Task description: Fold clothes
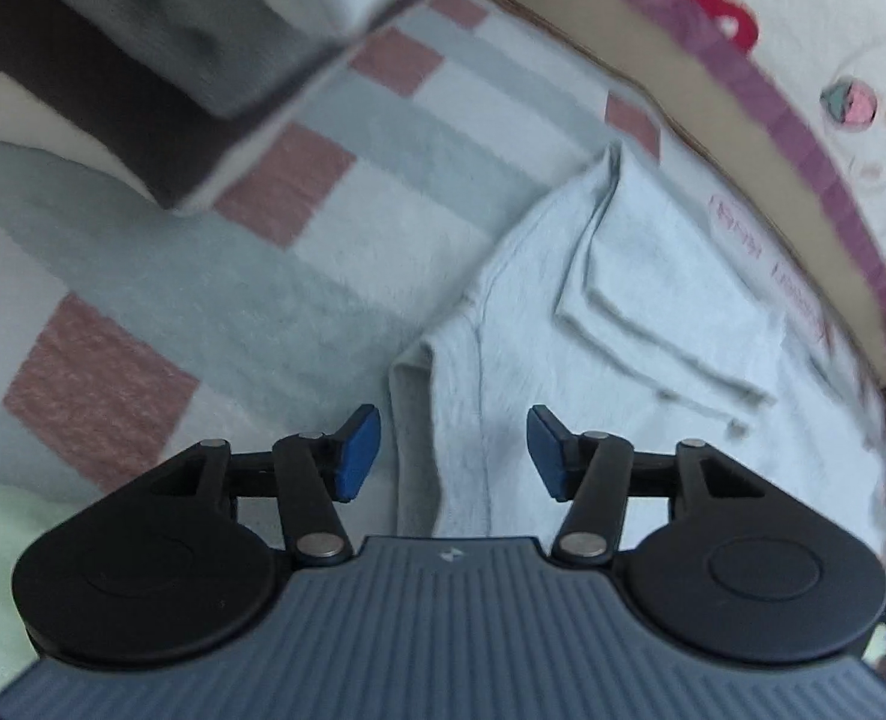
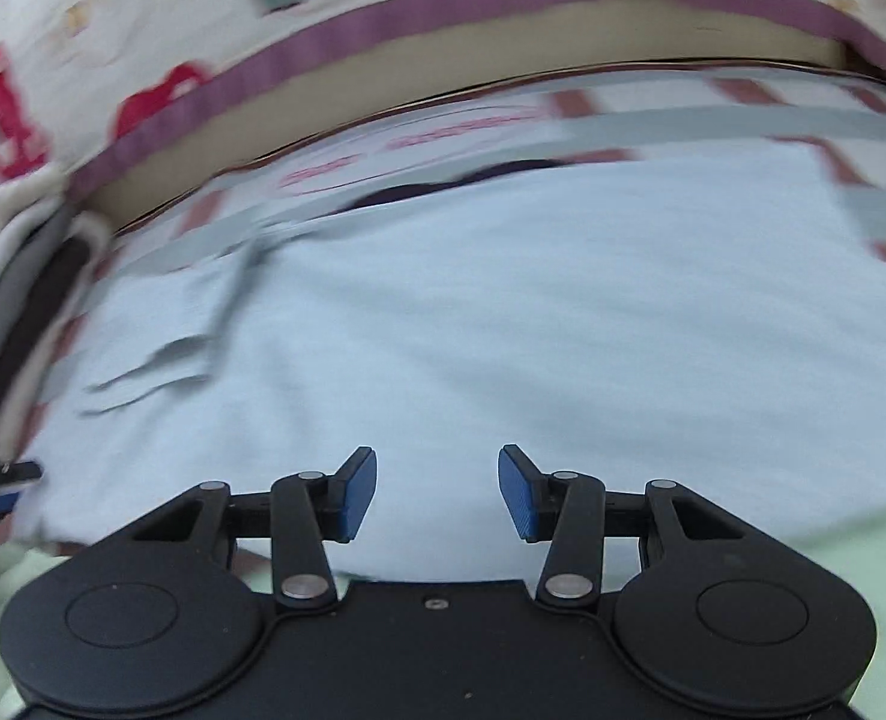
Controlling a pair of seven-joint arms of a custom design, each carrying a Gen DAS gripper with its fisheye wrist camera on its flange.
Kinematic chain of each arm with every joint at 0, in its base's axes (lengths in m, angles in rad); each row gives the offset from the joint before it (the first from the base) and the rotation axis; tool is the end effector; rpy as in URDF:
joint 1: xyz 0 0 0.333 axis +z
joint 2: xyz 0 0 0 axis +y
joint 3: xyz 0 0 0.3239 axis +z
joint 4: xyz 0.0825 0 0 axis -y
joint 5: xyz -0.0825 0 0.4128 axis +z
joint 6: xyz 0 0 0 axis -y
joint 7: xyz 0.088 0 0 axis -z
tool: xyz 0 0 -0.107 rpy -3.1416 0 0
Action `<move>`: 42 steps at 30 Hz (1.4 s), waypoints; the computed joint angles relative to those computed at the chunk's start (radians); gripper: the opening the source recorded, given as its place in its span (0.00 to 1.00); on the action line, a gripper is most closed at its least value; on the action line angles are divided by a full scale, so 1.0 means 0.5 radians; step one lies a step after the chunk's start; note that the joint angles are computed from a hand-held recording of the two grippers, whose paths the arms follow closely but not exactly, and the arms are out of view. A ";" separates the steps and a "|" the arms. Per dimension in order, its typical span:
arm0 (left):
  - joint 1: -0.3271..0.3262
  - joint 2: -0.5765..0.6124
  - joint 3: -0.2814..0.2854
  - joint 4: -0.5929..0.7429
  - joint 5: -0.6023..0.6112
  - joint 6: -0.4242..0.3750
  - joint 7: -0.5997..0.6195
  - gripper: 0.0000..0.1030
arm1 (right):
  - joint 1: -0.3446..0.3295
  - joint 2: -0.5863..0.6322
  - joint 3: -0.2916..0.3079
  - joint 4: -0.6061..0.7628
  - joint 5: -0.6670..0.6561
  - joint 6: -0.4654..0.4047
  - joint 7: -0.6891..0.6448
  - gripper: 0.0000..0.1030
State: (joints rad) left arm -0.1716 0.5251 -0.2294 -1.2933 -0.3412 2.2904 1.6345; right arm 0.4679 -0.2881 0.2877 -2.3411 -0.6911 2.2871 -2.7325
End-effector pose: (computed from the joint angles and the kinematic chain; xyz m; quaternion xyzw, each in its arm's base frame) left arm 0.7310 -0.2712 0.5053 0.5864 -0.7488 0.3076 0.0291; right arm 0.3745 0.3395 0.4647 -0.3479 0.8773 -0.2122 0.2535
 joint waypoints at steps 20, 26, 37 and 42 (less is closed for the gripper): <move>-0.379 -0.064 0.311 -0.028 0.931 0.257 -0.276 0.24 | 0.130 -0.689 0.145 -0.541 0.426 -0.510 0.543 0.50; -0.166 -0.178 -0.016 -0.183 0.574 0.574 0.050 0.46 | 0.150 -0.852 0.254 -0.684 0.413 -0.635 0.847 0.51; -0.314 -0.163 -0.205 -0.123 0.038 0.348 0.521 0.46 | 0.056 -0.974 0.303 -0.910 0.011 -0.431 1.285 0.69; -0.485 -0.287 -0.046 -0.386 0.256 0.693 0.341 0.45 | 0.002 -0.945 0.235 -0.870 -0.081 -0.575 1.172 0.07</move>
State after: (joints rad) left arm -0.4141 0.3816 -0.2526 -1.4865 -0.2132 2.6370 1.8051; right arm 0.4688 -0.7604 0.4052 -2.7761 -0.7316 1.9995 -2.1465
